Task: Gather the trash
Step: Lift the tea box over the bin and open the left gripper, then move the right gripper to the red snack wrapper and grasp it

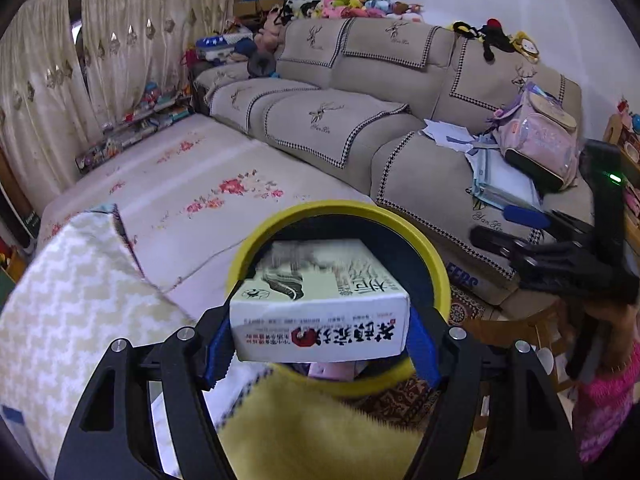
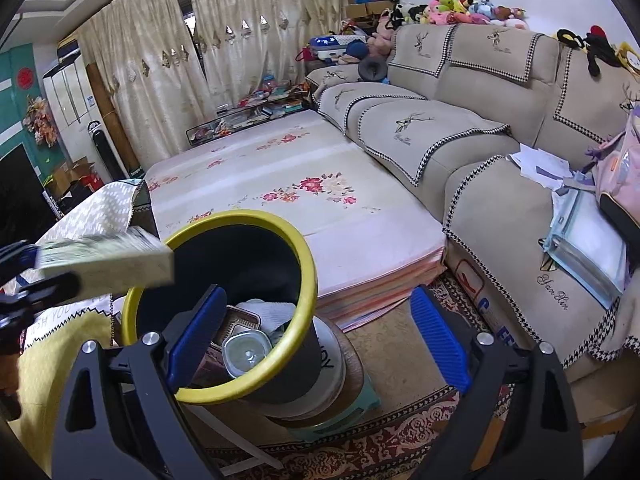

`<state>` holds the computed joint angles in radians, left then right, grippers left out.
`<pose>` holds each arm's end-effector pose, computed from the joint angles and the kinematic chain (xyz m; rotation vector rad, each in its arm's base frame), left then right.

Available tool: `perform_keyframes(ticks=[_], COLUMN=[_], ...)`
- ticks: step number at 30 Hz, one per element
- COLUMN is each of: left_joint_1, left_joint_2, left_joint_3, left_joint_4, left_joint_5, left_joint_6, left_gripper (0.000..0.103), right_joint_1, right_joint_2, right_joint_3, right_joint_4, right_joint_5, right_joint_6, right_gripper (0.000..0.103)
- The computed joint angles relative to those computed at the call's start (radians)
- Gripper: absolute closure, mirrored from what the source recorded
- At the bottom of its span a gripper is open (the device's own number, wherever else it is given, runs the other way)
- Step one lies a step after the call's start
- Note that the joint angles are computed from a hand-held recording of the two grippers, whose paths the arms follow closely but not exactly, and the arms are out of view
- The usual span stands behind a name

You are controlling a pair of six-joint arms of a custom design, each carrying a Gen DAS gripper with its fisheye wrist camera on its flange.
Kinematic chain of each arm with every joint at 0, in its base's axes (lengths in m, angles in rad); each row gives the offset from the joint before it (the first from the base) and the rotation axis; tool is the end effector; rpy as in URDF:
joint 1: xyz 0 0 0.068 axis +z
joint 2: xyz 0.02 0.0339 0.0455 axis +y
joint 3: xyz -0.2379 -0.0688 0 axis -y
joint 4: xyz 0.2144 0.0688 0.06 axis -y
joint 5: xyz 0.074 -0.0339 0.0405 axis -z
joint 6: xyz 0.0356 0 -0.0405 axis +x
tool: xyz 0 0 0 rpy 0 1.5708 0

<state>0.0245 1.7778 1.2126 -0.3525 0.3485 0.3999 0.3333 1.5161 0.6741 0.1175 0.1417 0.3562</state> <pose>0.3476 -0.0036 0.1968 0.5943 2.3544 -0.2442 0.2628 0.0857 0.1587 0.0995 2.2921 0.1958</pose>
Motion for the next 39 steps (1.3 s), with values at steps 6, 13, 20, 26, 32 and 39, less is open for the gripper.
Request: perform_keyframes(ticks=[6,13,20,26,32,39], left_joint_1=[0.005,0.180,0.591,1.135,1.528,1.712], left_joint_2=[0.020,-0.371,-0.762,-0.855,-0.654,-0.367], left_joint_3=[-0.010,-0.292,-0.491,-0.517,-0.399,-0.230], left_joint_4=[0.045,0.035,-0.076,-0.235,-0.336,-0.415], left_joint_5=[0.020,0.105,0.292,0.539,0.700,0.742], left_joint_6=[-0.079,-0.045,0.074,0.345,0.589,0.725], left_gripper=[0.026,0.019,0.012,0.012,0.012,0.012], right_joint_1=[0.011,0.062,0.221,0.385,0.583,0.747], right_joint_2=[0.001,0.035,0.090,0.201,0.355,0.626], right_joint_3=[-0.013,0.015,0.099,0.267,0.568,1.015], right_joint_4=[0.009,0.002,-0.032,-0.111,-0.252,-0.438], right_joint_5=[-0.002,0.010,0.044,0.026,0.068,0.073], right_joint_6=[0.009,0.011,0.011,0.018,-0.013,-0.052], right_gripper=[0.014,0.014,0.014,0.014,0.014,0.014])
